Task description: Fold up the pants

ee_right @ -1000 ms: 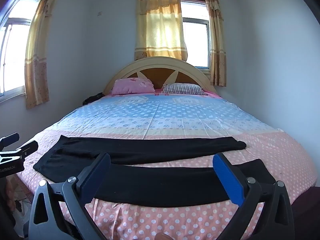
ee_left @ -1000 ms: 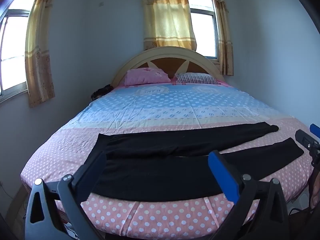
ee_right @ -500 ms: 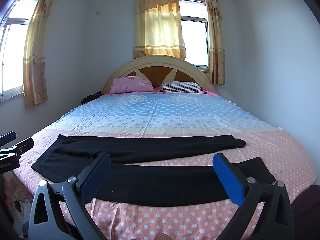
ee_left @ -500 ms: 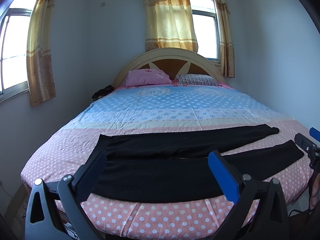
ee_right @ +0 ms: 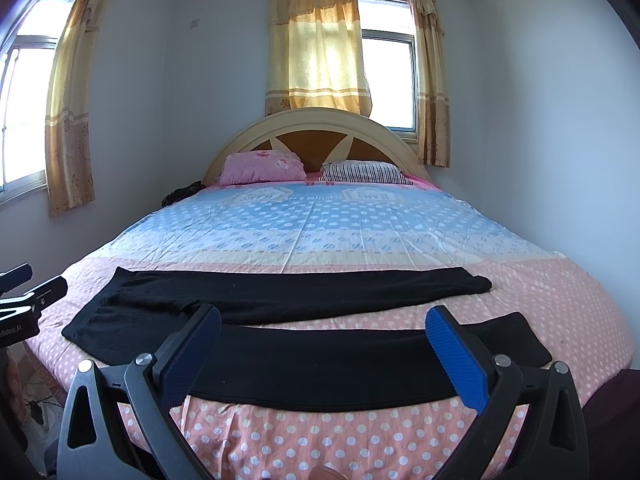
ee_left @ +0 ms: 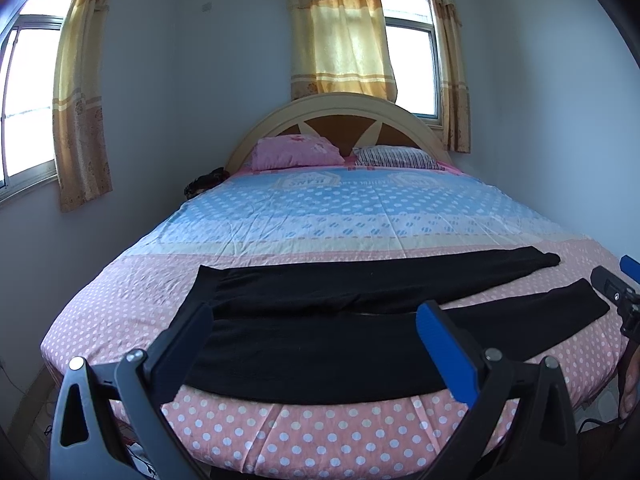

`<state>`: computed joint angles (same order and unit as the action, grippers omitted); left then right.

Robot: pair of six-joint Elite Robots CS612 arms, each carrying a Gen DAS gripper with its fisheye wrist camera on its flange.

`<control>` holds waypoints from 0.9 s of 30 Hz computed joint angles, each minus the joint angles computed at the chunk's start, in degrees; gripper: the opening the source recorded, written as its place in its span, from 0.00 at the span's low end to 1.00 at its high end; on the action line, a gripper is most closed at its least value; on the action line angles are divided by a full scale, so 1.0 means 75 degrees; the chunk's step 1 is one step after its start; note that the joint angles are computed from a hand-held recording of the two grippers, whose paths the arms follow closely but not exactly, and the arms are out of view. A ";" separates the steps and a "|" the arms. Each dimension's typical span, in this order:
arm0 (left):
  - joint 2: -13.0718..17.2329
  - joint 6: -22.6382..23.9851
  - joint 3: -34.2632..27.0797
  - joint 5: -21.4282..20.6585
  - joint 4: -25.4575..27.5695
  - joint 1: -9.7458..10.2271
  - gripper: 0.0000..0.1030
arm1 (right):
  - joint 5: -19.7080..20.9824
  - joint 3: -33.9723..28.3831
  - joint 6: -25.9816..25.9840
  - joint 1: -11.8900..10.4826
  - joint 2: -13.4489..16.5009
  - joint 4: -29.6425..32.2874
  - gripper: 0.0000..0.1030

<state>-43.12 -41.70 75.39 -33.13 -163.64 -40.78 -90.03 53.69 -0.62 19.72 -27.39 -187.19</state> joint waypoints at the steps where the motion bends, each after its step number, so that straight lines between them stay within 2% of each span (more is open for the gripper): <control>1: 0.0008 0.0003 -0.0010 0.0006 0.0003 -0.0002 1.00 | -0.0009 -0.0012 -0.0001 0.0002 0.0009 0.0009 0.99; 27: 0.0053 -0.0112 -0.0101 -0.0209 0.0304 0.0024 1.00 | -0.0057 -0.0112 -0.0022 0.0015 0.0059 0.0231 0.99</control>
